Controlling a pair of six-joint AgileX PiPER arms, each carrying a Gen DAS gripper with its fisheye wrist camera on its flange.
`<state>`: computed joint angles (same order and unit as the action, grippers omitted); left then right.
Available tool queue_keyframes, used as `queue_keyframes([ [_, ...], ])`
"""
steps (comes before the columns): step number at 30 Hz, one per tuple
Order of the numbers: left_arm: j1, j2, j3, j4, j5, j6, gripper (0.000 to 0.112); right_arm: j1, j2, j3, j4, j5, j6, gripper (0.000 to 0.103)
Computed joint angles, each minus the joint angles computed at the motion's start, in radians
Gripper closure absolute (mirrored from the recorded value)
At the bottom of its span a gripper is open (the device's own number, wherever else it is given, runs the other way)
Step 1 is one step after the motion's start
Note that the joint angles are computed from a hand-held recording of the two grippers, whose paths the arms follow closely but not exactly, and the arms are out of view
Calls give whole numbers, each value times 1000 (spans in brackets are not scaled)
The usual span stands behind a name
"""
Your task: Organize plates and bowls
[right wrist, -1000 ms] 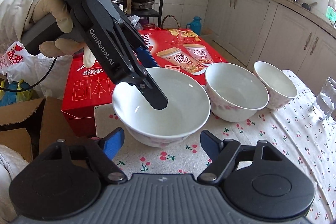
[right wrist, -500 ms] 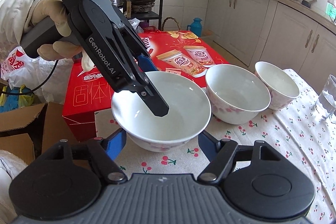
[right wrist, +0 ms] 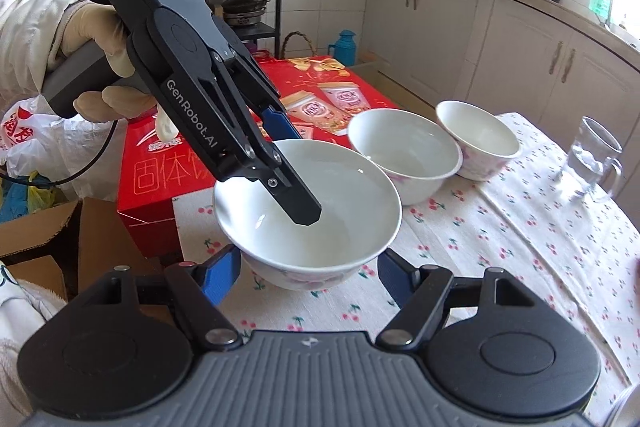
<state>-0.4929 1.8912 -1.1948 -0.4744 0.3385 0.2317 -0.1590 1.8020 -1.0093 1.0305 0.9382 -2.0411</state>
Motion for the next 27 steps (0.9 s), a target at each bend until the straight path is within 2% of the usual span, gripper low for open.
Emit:
queue_keyframes([
  [6, -23, 80, -118, -76, 31, 101, 59, -72, -15, -8, -28, -1, 25, 24],
  [13, -45, 192, -298, -82, 103, 137, 59, -151, -24, -18, -43, -15, 30, 24],
  [27, -78, 385, -595, -40, 223, 118, 58, -221, 32, -73, -72, -51, 79, 24],
])
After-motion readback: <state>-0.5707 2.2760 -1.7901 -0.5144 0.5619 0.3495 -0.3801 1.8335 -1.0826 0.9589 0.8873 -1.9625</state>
